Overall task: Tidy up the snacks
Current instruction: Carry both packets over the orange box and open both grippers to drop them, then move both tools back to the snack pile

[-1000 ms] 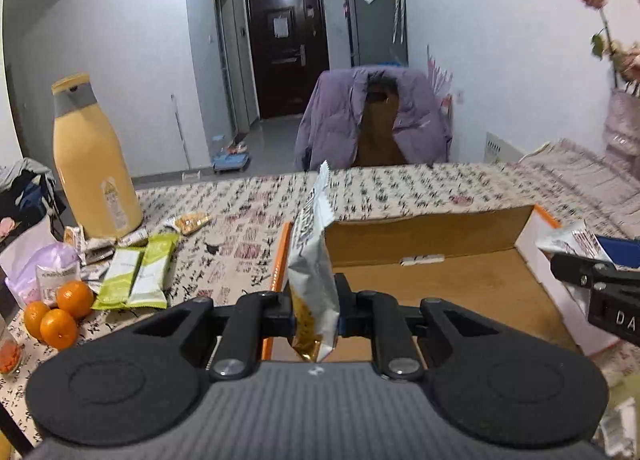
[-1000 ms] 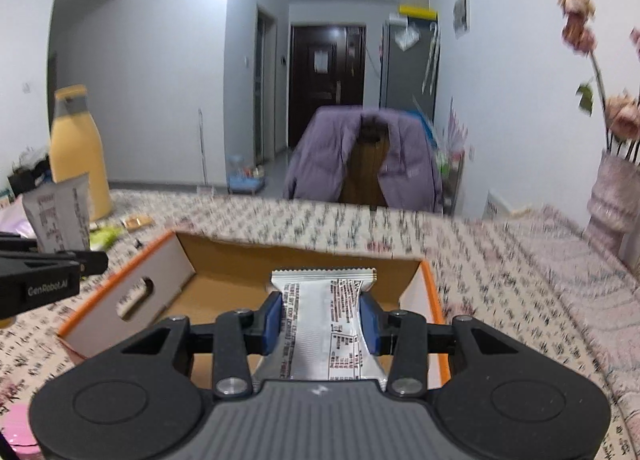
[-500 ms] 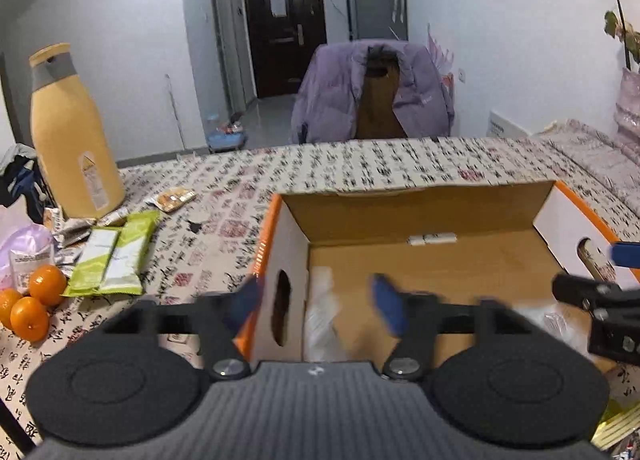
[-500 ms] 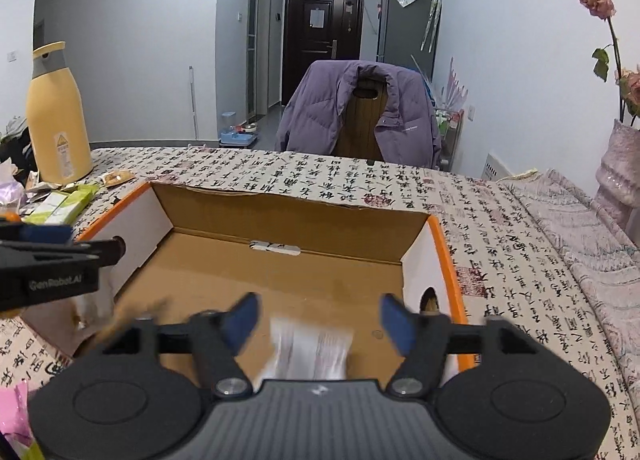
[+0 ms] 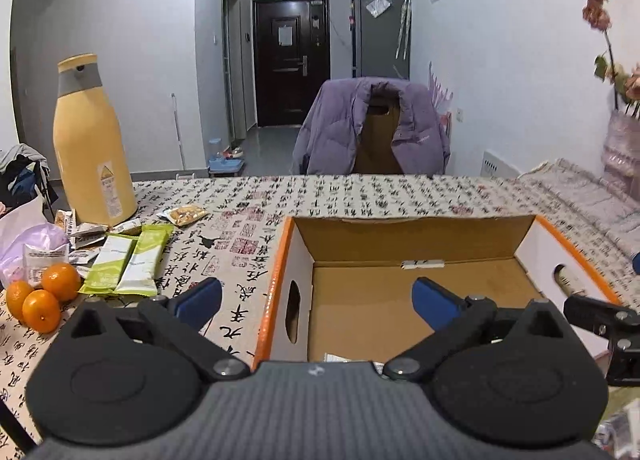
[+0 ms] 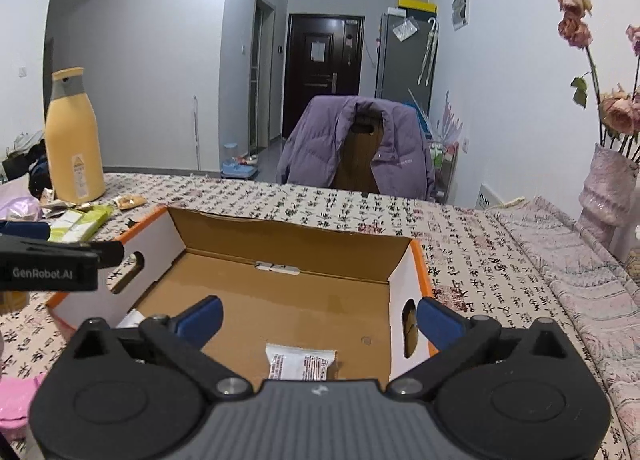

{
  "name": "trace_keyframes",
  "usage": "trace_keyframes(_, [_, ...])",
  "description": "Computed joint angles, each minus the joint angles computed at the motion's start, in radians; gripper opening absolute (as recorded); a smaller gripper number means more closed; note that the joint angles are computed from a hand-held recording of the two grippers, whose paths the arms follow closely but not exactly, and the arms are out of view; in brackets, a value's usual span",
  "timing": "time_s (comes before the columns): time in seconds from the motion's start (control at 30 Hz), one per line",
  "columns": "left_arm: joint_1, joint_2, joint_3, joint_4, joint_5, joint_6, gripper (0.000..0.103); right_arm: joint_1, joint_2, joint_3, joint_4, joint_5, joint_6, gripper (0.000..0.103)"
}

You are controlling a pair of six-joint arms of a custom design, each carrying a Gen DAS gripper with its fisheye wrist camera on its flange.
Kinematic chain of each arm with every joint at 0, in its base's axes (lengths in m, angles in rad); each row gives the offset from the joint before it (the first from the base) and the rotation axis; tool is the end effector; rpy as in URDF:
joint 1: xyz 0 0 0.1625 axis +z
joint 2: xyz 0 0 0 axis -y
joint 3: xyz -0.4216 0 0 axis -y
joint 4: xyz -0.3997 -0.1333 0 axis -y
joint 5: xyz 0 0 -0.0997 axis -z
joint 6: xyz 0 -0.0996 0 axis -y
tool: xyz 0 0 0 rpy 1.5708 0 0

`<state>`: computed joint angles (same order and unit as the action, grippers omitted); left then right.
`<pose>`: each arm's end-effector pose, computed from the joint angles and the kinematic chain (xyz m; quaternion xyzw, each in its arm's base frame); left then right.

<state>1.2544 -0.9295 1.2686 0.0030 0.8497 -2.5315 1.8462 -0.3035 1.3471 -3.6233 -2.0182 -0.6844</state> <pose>-0.0181 -0.6950 0.2484 0.1597 0.7749 -0.4914 0.3641 0.2860 -0.6804 -0.0204 0.2990 -0.8067 0.4220 0.2859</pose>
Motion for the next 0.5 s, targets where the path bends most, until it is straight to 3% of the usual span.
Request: trace_keyframes(0.5, [-0.057, -0.251, 0.372, -0.175, 0.073, -0.002, 0.103, 0.006, -0.135, 0.364, -0.311, 0.115, -0.025, 0.103])
